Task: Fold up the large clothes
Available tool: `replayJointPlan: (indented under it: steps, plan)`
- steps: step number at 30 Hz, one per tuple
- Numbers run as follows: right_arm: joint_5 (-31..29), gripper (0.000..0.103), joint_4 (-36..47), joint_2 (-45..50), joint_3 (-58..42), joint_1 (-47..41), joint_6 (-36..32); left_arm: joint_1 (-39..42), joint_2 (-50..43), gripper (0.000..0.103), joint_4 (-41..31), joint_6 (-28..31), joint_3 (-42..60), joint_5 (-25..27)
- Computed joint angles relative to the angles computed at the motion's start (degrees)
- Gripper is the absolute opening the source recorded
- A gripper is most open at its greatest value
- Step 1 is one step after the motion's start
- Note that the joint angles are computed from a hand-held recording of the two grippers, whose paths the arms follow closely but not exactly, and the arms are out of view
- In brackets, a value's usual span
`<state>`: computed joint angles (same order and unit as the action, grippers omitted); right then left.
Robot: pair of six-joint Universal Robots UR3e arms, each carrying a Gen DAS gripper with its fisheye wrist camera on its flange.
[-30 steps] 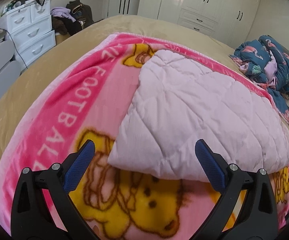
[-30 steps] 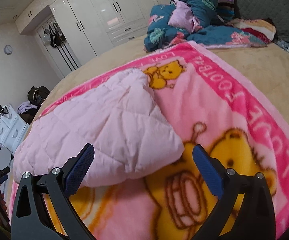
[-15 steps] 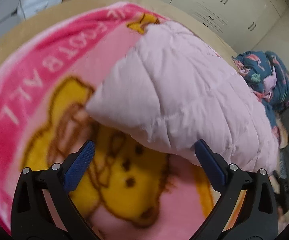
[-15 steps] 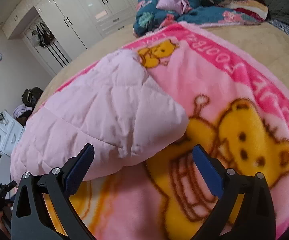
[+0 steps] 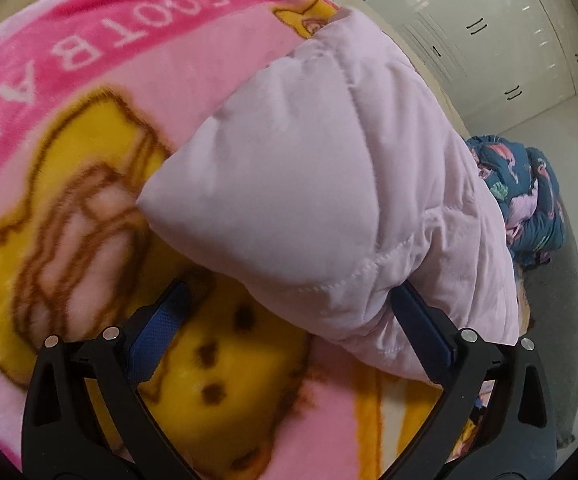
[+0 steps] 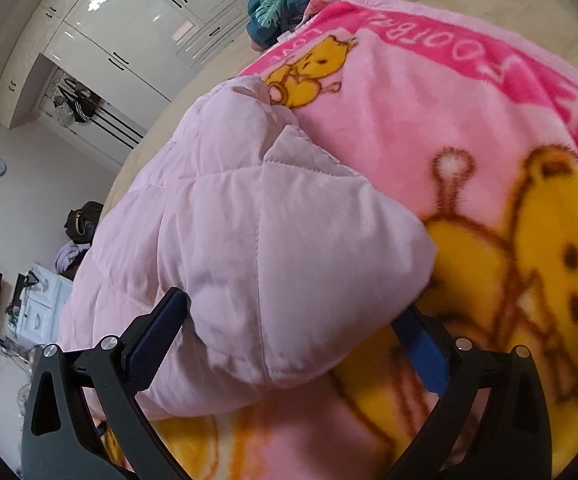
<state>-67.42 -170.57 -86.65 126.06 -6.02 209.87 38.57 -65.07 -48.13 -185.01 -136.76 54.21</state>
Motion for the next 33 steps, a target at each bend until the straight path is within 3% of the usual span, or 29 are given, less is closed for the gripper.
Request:
replayJointPlan:
  steps: [7,12,14,22,27,29,31,32,33]
  plan:
    - [1.96,0.099,-3.73,2.17,0.98,-0.56,0.67,1.03,-2.41,0.095,4.06,-4.19,-1.54,-3.9]
    - [2.24,0.099,-3.63,2.7,0.68,-0.54,0.24,9.8,6.05,0.095,-7.54,2.16,-4.81,-12.01]
    - [2.09,0.099,-4.08,3.34,0.33,-0.47,0.26,11.41,6.62,0.095,-8.44,2.36,-5.49,-13.66]
    - [2.16,0.099,-3.62,4.98,-1.69,-0.5,0.48,1.1,-12.63,0.095,17.76,-15.58,-0.41,-10.98]
    - [1.97,0.099,-4.86,6.54,-3.18,0.09,0.08,-0.26,-19.41,0.095,27.57,-18.79,-0.36,-10.9]
    - [2.9,0.095,-6.43,6.66,-2.64,-0.17,-0.02,-1.08,-20.07,0.088,28.61,-18.27,0.6,-9.96]
    - [3.61,0.079,-7.2,6.42,-2.45,-0.44,-1.1,-2.27,-19.1,0.064,28.29,-17.42,1.76,-7.98]
    - [3.75,0.074,-7.09,6.21,-2.83,-0.33,-2.02,-2.75,-18.24,0.057,27.51,-16.21,2.57,-7.12]
    - [3.61,0.062,-6.67,5.63,-3.47,0.1,-3.84,-3.01,-16.91,0.048,26.46,-14.87,2.89,-6.45]
